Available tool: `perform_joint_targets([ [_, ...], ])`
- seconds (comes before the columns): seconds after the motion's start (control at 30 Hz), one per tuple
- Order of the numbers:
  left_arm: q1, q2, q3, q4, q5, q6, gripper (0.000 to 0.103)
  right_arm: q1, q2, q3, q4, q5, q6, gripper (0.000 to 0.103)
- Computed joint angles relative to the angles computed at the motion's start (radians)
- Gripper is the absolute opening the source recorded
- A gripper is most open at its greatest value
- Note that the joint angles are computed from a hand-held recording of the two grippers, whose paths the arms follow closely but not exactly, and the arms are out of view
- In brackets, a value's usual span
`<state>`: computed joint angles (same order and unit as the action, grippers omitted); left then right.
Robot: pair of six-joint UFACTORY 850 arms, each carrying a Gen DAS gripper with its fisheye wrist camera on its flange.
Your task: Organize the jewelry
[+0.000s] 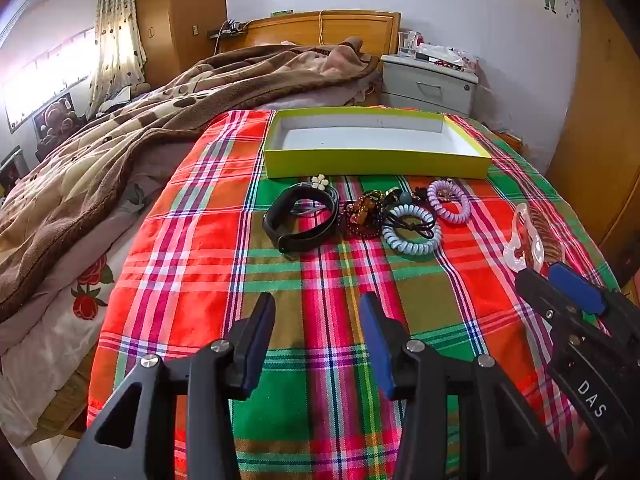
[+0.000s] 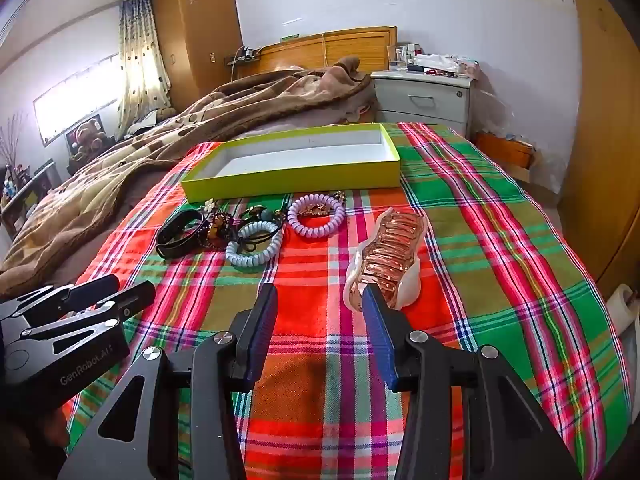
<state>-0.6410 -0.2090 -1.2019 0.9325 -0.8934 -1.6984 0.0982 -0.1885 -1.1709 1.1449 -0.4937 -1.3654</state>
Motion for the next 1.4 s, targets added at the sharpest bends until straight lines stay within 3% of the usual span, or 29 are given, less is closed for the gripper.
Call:
perform_joint_targets([
  [1.4,0.006,0.009,0.011,-0.023,0.013,-0.017,0.046,0.008,0.008,0.007,0.021,0.016,-0.033,0.045],
])
